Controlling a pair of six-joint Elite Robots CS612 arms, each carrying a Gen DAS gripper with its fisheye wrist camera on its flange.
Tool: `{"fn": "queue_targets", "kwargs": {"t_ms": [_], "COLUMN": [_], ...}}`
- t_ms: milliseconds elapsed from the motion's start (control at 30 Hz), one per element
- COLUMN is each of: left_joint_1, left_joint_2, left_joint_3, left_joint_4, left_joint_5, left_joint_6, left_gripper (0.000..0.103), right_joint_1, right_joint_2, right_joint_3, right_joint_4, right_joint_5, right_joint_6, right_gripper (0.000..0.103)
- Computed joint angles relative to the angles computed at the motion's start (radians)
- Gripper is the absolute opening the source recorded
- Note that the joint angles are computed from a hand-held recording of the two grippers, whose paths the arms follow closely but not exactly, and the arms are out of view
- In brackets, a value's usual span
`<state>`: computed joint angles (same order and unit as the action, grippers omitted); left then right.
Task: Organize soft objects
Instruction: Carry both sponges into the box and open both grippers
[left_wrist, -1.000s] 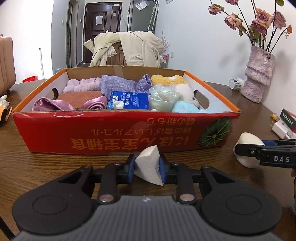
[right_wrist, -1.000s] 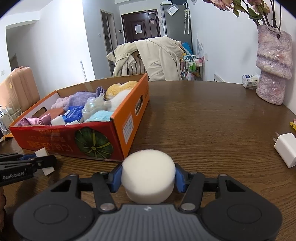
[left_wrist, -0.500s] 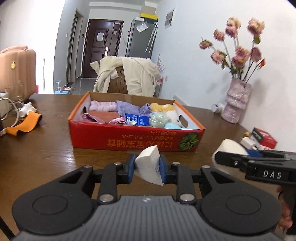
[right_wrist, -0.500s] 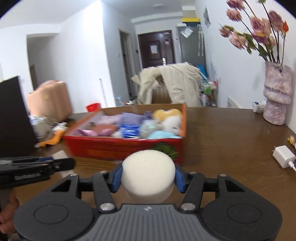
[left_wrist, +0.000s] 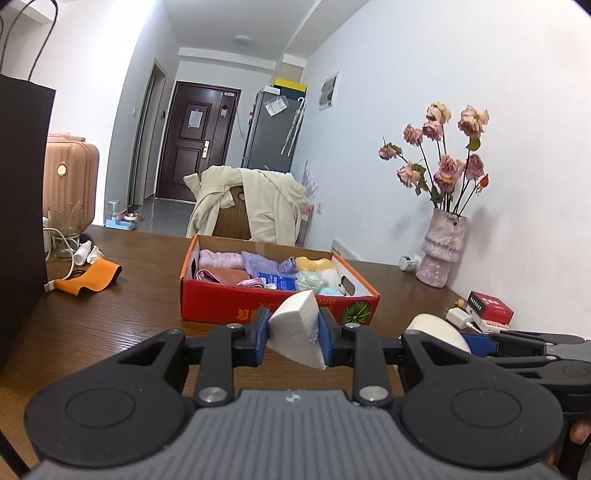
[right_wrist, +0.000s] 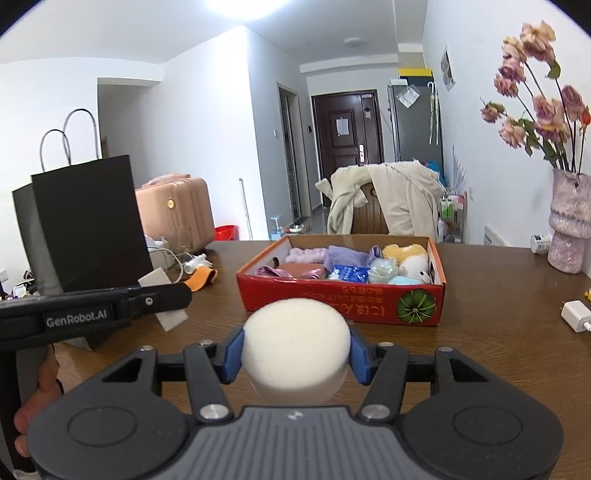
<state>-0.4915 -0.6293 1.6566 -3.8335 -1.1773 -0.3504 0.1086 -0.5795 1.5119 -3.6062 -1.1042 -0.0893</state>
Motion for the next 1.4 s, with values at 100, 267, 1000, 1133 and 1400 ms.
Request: {"fn": "queue_targets", "kwargs": {"t_ms": [100, 267, 1000, 1133, 1400], "left_joint_1": [-0.001, 0.004, 0.146, 0.173, 0.189], "left_joint_2": [-0.002, 0.002, 0.219, 0.301, 0.402], "left_joint_3": [0.006, -0.003, -0.575, -0.751, -0.940], "left_joint_4": [-0.016, -0.009, 0.445, 0.581, 0.819], "left_joint_5": [-0.001, -0.009, -0.198, -0.266, -0.344], "left_joint_6": [0.002, -0.004, -0.043, -0.081, -0.092], "left_gripper": [0.028, 0.028, 0.029, 0.029, 0.035], "right_joint_1": [0.004, 0.005, 0.018, 0.023, 0.034], "right_joint_2": [-0.007, -0.008, 0.223, 0.325, 0.521], "right_joint_3": [0.012, 0.011, -0.536, -0.751, -1.135], "right_joint_4": [-0.014, -0.014, 0.331, 0.476, 0.823], "right_joint_5": [-0.008, -0.014, -0.066, -0.076, -0.086], "right_joint_6": [-0.003, -0.006, -0.031, -0.039, -0.058], "right_gripper": [0.056, 0.056, 0.056, 0.056, 0.056]}}
